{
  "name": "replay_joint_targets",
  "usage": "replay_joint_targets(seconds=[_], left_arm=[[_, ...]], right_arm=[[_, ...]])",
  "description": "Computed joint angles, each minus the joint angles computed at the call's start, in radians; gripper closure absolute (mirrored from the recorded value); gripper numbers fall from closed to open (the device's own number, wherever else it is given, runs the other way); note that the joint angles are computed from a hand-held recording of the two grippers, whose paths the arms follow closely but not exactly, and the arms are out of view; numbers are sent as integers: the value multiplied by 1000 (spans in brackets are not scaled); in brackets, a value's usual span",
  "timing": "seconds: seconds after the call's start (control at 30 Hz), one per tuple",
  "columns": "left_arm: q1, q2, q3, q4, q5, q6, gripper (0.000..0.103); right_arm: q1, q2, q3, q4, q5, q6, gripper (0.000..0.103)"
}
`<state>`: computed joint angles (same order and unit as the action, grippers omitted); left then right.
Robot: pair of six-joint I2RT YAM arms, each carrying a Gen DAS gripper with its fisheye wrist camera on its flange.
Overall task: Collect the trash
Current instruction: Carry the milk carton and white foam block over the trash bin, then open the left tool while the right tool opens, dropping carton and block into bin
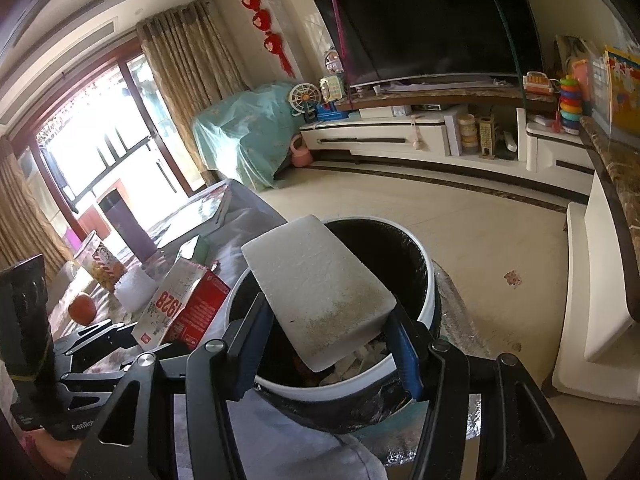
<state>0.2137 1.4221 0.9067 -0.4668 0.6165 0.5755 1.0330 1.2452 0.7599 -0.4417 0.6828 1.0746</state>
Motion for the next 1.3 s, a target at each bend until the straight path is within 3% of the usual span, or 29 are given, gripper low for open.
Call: replay_joint_targets(seconds=[1.03,1.27,1.3], left_arm=[[-168,154,143,39,-133,-97,51],[-188,172,168,15,-147,-124,49],[-187,172,170,11,-145,-124,47]], right_arm=[[-158,52,28,19,-122,-118,45],[-175,50,24,31,-127,-119,39],[-177,47,22,32,-128,-118,34]])
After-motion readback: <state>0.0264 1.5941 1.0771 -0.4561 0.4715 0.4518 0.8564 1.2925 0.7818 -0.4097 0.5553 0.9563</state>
